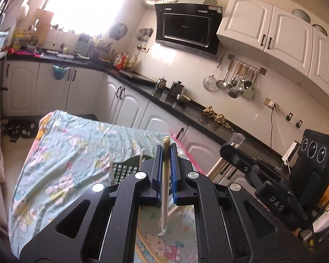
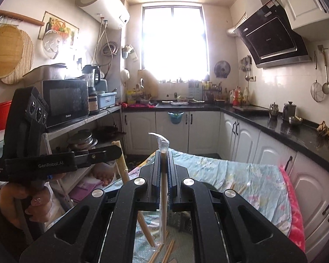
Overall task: Organize utensils
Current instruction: 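Lift both held chopsticks and carry them above the green caddy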
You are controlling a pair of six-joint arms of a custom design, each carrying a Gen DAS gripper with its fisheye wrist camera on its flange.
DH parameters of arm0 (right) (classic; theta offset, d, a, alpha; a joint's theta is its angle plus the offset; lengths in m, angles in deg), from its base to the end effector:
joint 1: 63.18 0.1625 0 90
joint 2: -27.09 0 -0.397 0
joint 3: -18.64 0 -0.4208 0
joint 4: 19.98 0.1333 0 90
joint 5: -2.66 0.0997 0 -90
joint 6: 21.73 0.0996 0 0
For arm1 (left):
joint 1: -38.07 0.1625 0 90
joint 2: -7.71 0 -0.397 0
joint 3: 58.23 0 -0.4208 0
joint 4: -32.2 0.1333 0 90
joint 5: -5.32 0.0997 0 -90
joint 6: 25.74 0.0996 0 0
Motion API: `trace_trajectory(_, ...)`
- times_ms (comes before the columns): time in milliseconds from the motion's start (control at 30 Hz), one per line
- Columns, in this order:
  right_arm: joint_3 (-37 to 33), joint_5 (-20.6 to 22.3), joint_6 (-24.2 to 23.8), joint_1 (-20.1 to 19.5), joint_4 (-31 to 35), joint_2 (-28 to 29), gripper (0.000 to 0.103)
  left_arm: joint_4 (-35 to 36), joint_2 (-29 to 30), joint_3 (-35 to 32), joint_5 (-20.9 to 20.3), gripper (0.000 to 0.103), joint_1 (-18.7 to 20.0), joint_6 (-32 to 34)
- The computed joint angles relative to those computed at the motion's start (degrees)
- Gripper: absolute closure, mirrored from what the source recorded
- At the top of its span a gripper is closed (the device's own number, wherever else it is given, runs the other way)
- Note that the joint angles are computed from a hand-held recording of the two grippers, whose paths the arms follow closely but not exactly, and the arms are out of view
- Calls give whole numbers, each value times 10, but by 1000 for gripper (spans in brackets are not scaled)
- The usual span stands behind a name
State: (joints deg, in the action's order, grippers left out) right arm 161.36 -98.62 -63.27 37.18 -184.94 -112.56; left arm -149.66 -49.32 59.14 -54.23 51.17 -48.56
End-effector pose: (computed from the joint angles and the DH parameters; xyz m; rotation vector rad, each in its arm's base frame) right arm 0.1554 -0.2171 0.4614 0.8256 -2.0586 1.4864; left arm -0.4981 -0.3046 0.1088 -1.1006 -2.6378 1.1114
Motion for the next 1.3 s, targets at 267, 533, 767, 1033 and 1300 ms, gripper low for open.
trace_trajectory(267, -30, -17, -6, 17, -37, 47, 98, 2, 23, -53, -6, 99, 5, 47)
trace_trajectory(533, -57, -13, -19, 19, -82, 79, 98, 6, 49, -104, 10, 99, 12, 79)
trace_trajectory(767, -81, -6, -35, 14, -115, 106, 98, 13, 73, -142, 36, 99, 25, 95)
trace_trajectory(1033, -100, 13, -44, -14, -144, 126, 98, 11, 85, -161, 70, 99, 40, 99)
trace_trajectory(1300, -106, 28, -30, -53, -142, 135, 98, 7, 104, -169, 93, 99, 53, 99)
